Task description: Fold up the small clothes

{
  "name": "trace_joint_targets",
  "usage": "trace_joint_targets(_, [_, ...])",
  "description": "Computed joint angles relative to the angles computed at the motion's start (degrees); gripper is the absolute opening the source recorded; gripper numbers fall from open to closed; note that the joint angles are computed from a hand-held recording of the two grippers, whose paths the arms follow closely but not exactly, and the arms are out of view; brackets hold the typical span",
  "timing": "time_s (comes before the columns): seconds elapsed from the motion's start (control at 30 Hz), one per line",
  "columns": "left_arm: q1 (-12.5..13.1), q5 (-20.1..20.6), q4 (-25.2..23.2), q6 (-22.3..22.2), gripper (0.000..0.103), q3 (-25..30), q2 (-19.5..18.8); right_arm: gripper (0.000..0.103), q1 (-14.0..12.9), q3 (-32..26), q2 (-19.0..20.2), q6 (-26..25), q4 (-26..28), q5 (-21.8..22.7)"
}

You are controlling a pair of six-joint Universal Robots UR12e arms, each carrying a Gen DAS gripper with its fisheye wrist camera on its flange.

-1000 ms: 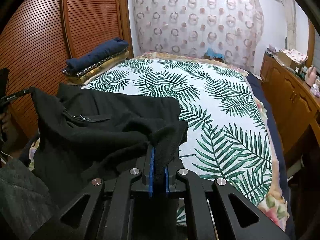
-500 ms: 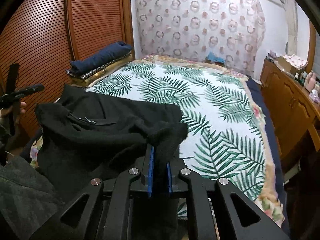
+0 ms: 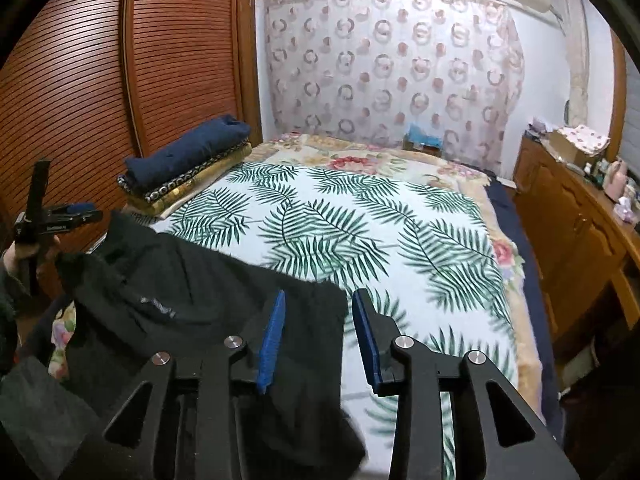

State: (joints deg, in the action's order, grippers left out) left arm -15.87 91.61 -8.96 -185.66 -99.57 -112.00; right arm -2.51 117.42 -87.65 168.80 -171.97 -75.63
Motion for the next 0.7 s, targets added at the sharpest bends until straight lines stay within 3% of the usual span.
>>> trace_joint_targets(0.1, [0.1,0.3,-1.4,0.2,0.077,1.1,-0.9,0.036,0.0,-2.9,3.1,0.2,3.5,2.4])
trace_joint_targets(0.3, [0.6,0.4,-4.7,-0.1,0.077,2.6,-2.5,0.036,0.6,-8.7,9.1,3.2,11.2,0.5])
trace_joint_targets(0.37, [0.6,0.9,-5.5,-0.2,0.077,2.8,-2.9,0.023,0.3,-9.3,10.0,4.3,11.9,2.2])
trace_joint_targets(0.43, [0.4,2.3,-6.6,-0.4,0.077,3.1,-3.4,0.003,-0.1,-8.2,9.8,5.3,8.1,3.8])
trace_joint_targets(0.53, [0.2,3.5,-7.1,-0.5,0.077,3.3,-4.0,0.0,-0.3,-4.4,8.4,12.1,-6.1,-1.9])
trace_joint_targets(0.57, [0.2,3.6,-7.1,-0.7,0.077,3.4,-4.1,0.0,-0.4,-3.5,7.9,14.2,-8.4,-3.8])
trace_joint_targets(0.63, [0.1,3.7,-6.8,-0.8,0.077,3.4,-4.2,0.0,-0.4,-2.7,7.2,15.5,-8.6,-7.2])
trace_joint_targets(0.7, [0.1,3.6,-6.9,-0.7,0.077,3.4,-4.2,0.0,-0.6,-2.6,7.2,15.1,-7.0,-7.9])
